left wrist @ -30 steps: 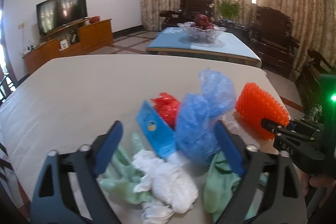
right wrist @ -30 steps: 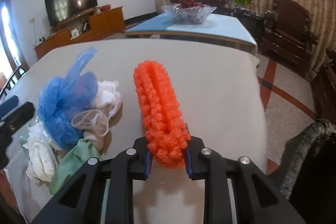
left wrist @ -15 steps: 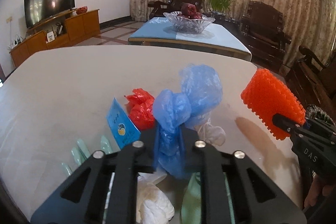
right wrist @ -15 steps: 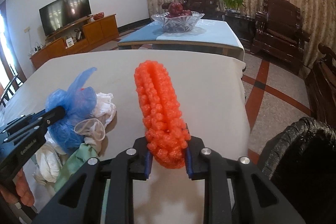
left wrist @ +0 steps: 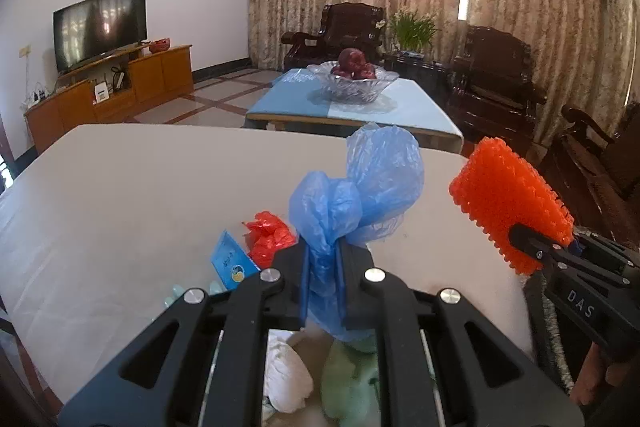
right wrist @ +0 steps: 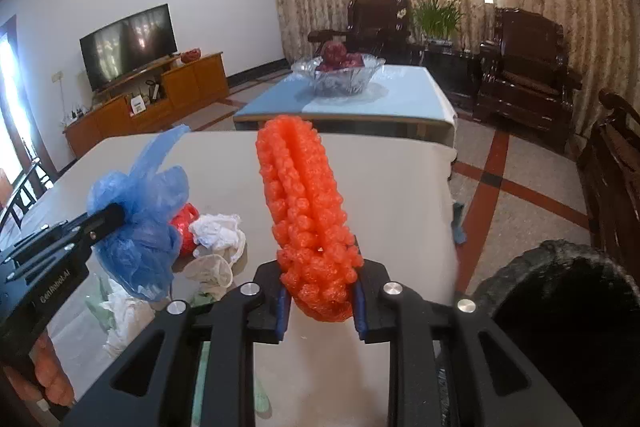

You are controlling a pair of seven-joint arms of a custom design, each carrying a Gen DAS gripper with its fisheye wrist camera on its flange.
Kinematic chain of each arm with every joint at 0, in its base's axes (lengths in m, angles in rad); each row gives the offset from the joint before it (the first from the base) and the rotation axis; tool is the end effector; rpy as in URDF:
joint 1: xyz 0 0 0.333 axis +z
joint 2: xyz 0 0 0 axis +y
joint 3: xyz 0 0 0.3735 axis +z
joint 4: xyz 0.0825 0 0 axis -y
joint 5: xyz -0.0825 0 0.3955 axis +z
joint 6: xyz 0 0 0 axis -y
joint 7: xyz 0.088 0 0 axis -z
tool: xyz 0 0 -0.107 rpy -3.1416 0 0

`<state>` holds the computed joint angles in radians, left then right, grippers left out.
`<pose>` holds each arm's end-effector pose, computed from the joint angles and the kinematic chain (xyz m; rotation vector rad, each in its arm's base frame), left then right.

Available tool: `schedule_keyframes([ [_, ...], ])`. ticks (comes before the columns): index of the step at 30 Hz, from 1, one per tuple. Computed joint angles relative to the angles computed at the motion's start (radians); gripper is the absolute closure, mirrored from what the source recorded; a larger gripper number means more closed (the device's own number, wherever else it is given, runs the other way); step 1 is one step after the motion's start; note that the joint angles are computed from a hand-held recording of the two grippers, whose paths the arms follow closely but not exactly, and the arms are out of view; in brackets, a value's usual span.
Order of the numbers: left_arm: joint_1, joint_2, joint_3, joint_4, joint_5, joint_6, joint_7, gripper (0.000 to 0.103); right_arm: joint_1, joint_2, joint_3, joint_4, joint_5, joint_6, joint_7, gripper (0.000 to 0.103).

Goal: Collect trash
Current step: 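Lift the blue bag and orange sleeve and carry them toward the bin, then open both tools over the bin to drop the bag and sleeve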

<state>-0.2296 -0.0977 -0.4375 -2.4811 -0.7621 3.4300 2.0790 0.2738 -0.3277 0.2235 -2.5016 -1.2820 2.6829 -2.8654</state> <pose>0.4326 -0.2464 0.4818 -1.3736 1.9647 -1.0877 0.3769 0.2453 0.4817 -1.4102 1.8612 -0.8372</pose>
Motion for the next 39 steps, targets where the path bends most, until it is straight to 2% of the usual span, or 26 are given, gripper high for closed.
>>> schedule_keyframes([
  [5, 0.031, -0.043, -0.057, -0.010, -0.019, -0.019, 0.004, 0.093, 0.010, -0.078, 0.010, -0.030, 0.064, -0.030, -0.033, 0.079],
  [6, 0.045, -0.053, -0.076, -0.014, -0.015, -0.022, -0.005, 0.093, 0.009, -0.092, 0.015, -0.037, 0.076, -0.035, -0.038, 0.079],
  [8, 0.118, -0.071, -0.163, -0.010, -0.037, -0.036, -0.003, 0.094, 0.010, -0.127, 0.023, -0.051, 0.109, -0.054, -0.065, 0.079],
  [9, 0.120, -0.083, -0.171, -0.015, -0.030, -0.040, -0.018, 0.093, 0.009, -0.144, 0.028, -0.057, 0.124, -0.063, -0.079, 0.079],
  [13, 0.082, -0.112, -0.151, -0.032, 0.024, -0.048, -0.081, 0.094, 0.007, -0.222, 0.052, -0.089, 0.186, -0.100, -0.128, 0.079],
  [16, -0.005, -0.127, -0.083, -0.048, 0.078, -0.052, -0.133, 0.094, 0.007, -0.285, 0.070, -0.115, 0.235, -0.131, -0.159, 0.079],
  [18, -0.037, -0.135, -0.070, -0.054, 0.109, -0.052, -0.162, 0.094, 0.007, -0.324, 0.082, -0.131, 0.268, -0.154, -0.179, 0.079],
  [20, -0.049, -0.139, -0.078, -0.059, 0.134, -0.050, -0.189, 0.094, 0.010, -0.373, 0.092, -0.152, 0.305, -0.182, -0.200, 0.079],
  [23, -0.099, -0.139, -0.055, -0.059, 0.181, -0.053, -0.232, 0.094, 0.012, -0.435, 0.105, -0.177, 0.355, -0.224, -0.228, 0.079],
  [26, -0.100, -0.132, -0.084, -0.047, 0.218, -0.056, -0.268, 0.094, 0.011, -0.496, 0.115, -0.203, 0.398, -0.267, -0.254, 0.079],
  [30, -0.183, -0.109, -0.037, -0.042, 0.297, -0.046, -0.322, 0.094, 0.015, -0.576, 0.119, -0.242, 0.454, -0.328, -0.282, 0.079],
  [35, -0.211, -0.059, -0.061, -0.012, 0.362, -0.036, -0.367, 0.094, 0.033, -0.690, 0.116, -0.299, 0.528, -0.424, -0.325, 0.079],
  [37, -0.196, -0.040, -0.097, 0.003, 0.360, -0.033, -0.362, 0.094, 0.038, -0.725, 0.114, -0.317, 0.550, -0.455, -0.338, 0.079],
  [39, -0.231, -0.016, -0.081, 0.016, 0.380, -0.030, -0.372, 0.094, 0.044, -0.760, 0.111, -0.337, 0.572, -0.489, -0.351, 0.079],
])
